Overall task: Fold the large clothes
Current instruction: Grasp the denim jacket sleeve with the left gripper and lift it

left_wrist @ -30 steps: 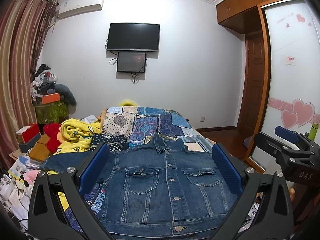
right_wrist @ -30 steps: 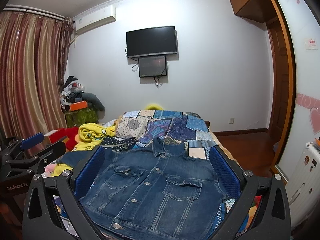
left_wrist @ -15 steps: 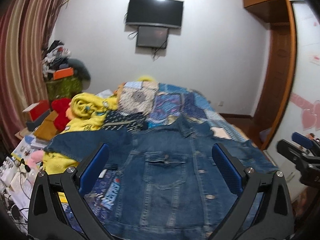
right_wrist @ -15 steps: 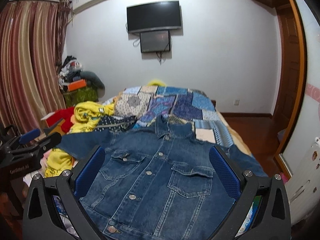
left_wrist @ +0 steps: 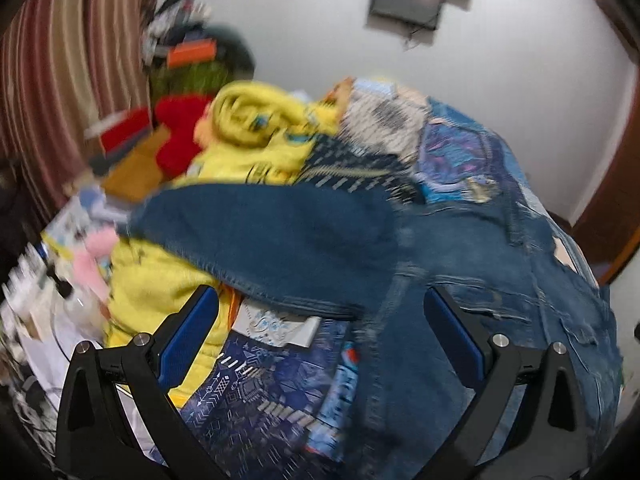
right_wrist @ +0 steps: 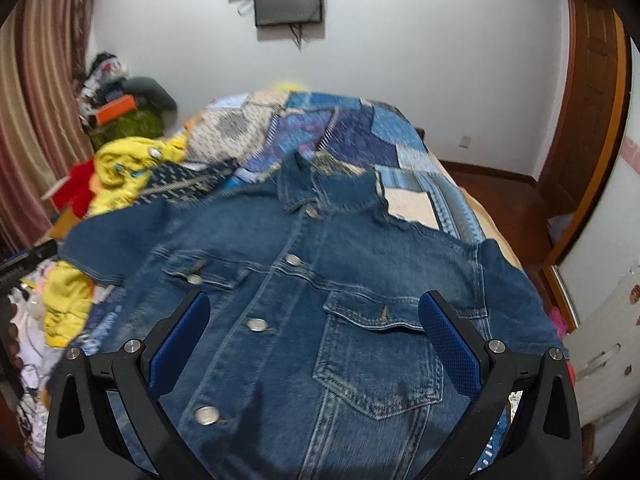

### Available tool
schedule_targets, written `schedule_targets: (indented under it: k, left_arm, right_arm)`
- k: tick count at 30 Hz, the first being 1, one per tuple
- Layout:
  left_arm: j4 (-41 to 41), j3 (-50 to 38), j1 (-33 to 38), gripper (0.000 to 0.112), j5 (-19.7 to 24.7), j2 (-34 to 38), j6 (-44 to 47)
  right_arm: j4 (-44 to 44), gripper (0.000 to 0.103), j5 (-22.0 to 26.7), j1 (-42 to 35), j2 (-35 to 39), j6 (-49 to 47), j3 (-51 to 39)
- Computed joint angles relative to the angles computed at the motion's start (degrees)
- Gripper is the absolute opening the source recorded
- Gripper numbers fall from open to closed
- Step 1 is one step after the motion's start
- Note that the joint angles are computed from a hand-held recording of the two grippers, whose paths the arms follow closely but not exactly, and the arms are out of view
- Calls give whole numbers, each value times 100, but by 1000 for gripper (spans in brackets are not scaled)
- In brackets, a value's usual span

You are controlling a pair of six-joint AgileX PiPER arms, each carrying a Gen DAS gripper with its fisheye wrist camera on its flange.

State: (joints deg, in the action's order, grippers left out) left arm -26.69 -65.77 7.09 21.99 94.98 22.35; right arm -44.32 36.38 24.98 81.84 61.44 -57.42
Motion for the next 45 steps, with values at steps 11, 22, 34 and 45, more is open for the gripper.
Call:
schedule_targets:
  k: [11, 22, 34, 45]
  left_arm:
    - [-1193, -2727, 1207, 97, 2367, 2789, 678]
    - [-626, -4710, 1262, 49, 3194, 4259, -774]
    - [208, -3710, 823, 9, 2027, 2825, -650]
    - [-244, -3815, -445, 6, 1982, 1877, 34]
  right_arm:
    - [425, 103, 73, -539, 721, -506, -503]
    - [613, 103, 125, -587, 917, -764, -735]
    - [673, 103, -96, -644, 584, -689, -521]
    - [238, 103, -177, -607, 107, -238, -156]
